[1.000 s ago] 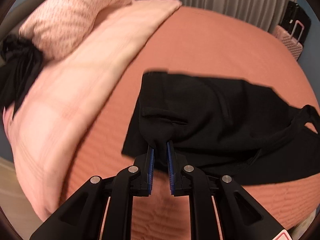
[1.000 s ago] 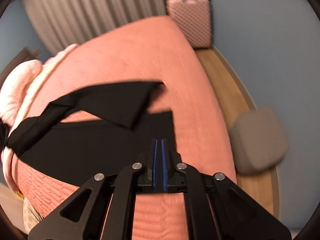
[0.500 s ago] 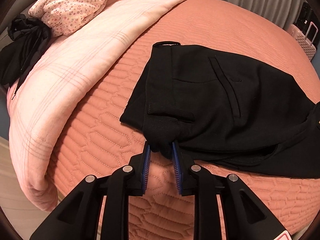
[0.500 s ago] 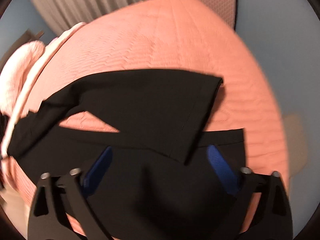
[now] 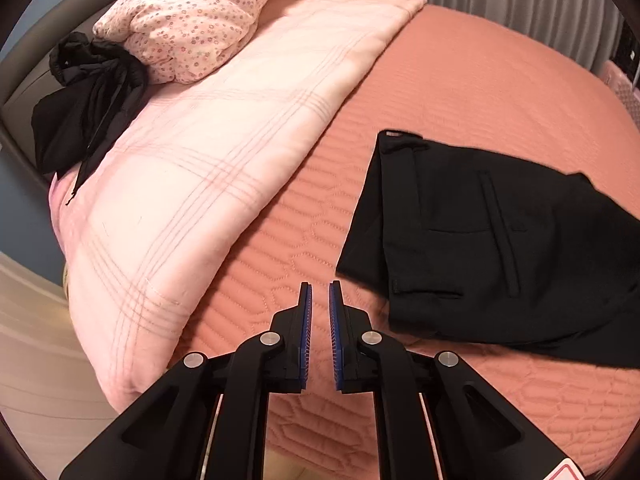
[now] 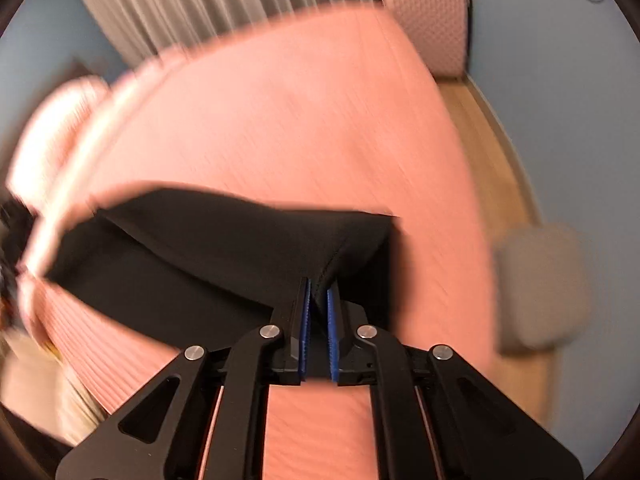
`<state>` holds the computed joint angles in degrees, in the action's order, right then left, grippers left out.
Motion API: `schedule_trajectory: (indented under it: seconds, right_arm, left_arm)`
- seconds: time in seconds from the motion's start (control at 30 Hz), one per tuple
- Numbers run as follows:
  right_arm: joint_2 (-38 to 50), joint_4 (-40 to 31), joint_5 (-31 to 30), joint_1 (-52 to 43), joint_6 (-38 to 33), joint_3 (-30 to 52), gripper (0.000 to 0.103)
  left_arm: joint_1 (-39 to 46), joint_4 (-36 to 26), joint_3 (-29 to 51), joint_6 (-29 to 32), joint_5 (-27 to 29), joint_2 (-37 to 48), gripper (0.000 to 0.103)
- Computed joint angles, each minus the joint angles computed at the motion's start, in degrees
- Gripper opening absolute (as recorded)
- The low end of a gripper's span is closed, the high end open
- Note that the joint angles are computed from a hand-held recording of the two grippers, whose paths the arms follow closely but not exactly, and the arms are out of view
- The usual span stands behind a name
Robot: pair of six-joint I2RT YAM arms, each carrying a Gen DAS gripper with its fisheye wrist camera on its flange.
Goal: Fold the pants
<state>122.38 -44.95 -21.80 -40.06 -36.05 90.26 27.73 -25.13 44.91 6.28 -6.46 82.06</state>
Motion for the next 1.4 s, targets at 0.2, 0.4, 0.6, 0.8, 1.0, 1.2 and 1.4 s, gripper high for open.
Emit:
schedule_trajectory:
  seconds: [0.2, 0.4, 0.6, 0.8, 1.0, 1.2, 1.4]
  right_arm:
    - [-4.0, 18.7, 7.4, 1.6, 9.9, -14.3, 0.032]
    - [-21.1, 31.1, 13.6, 8.0, 8.1, -31.1, 0.062]
    - [-32.8, 31.6, 10.8, 10.7, 14.1, -39.1, 0.064]
    - [-40.9, 28.8, 13.0, 19.4, 17.6, -45.1, 0.064]
    - [-43.9, 26.7, 14.3, 27.5, 23.2, -44.9, 0.064]
    - [-44.9, 25.9, 15.7, 29.9, 24.8, -46.1, 0.079]
    - [-44.7, 27.2, 15.3, 24.1, 23.9, -49.2, 0.079]
  left_arm:
    - [-9.2, 1.9, -6.1, -6.9, 2.0, -3.1, 0.045]
    - [-14.2, 4.1, -14.5, -17.3, 0.9, -7.7, 0.073]
    - [-5.5, 14.2, -17.2, -21.5, 11.8, -0.7, 0.073]
    - [-1.3, 24.3, -15.6, -25.6, 15.7, 7.1, 0.027]
    - [2.8, 18.1, -5.7, -14.9, 21.1, 5.6, 0.012]
    - [2.3, 14.6, 4.9, -4.6, 12.4, 17.3, 0.021]
    - [-5.1, 22.5, -8.2, -4.9, -5.5, 8.8, 0.055]
